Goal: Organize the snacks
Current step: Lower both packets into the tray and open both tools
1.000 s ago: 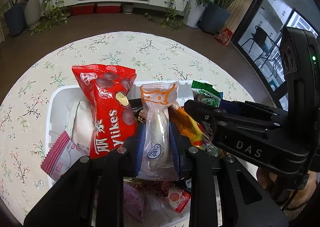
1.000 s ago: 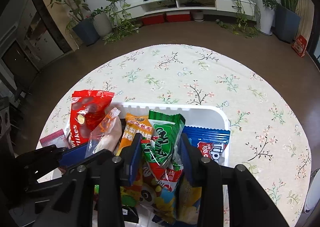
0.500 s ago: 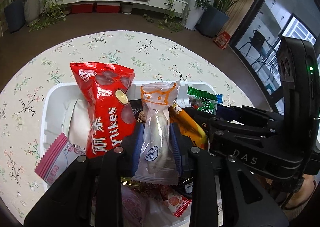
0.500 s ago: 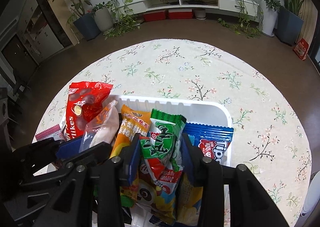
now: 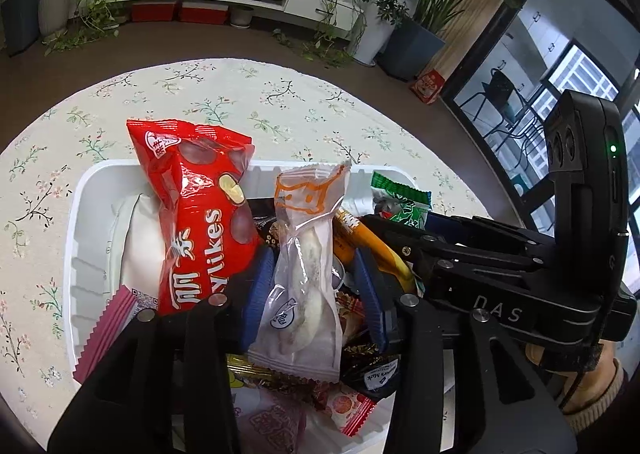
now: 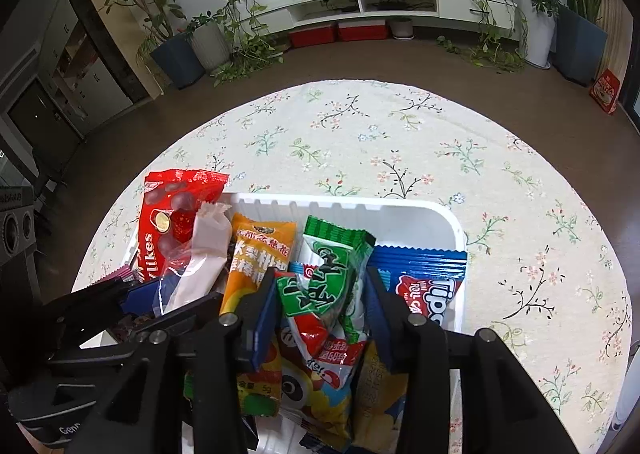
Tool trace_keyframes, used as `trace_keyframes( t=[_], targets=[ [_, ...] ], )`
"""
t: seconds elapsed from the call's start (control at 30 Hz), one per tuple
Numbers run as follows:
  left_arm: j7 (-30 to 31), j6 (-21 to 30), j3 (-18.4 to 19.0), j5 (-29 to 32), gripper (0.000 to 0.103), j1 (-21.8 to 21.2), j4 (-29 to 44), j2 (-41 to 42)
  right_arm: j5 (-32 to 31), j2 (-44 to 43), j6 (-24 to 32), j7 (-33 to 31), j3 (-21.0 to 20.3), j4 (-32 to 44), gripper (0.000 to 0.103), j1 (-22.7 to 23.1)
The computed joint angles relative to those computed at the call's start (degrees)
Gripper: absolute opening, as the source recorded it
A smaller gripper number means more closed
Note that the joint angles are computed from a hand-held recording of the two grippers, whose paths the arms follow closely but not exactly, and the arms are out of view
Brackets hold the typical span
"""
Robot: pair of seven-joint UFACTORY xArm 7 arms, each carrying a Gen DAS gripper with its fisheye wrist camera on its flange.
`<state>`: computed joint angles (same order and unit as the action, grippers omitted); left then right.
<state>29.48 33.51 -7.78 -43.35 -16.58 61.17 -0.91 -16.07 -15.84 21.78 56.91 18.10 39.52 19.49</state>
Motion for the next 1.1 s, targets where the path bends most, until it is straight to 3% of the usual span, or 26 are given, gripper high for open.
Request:
trace_keyframes(
  t=[0.17, 0.9, 1.1],
  targets=[
    [2.1, -0.3, 0.3, -2.7, 0.05, 0.0, -1.1, -1.2, 1.0, -2.1, -1.0, -0.2, -0.3, -1.7, 0.056, 0.2],
    [7.6, -3.3, 2.0, -7.5, 0.076, -0.6, -6.2, -5.7, -0.1, -7.4, 1.3, 2.1, 2.5, -2.5, 0.061, -1.1],
    [8.8, -3.8, 3.2, -8.6, 0.084, -1.8, -8.6, -9.2, 0.2, -10.8, 2.0, 3.0, 3.2, -3.7, 0.066, -1.5]
  ],
)
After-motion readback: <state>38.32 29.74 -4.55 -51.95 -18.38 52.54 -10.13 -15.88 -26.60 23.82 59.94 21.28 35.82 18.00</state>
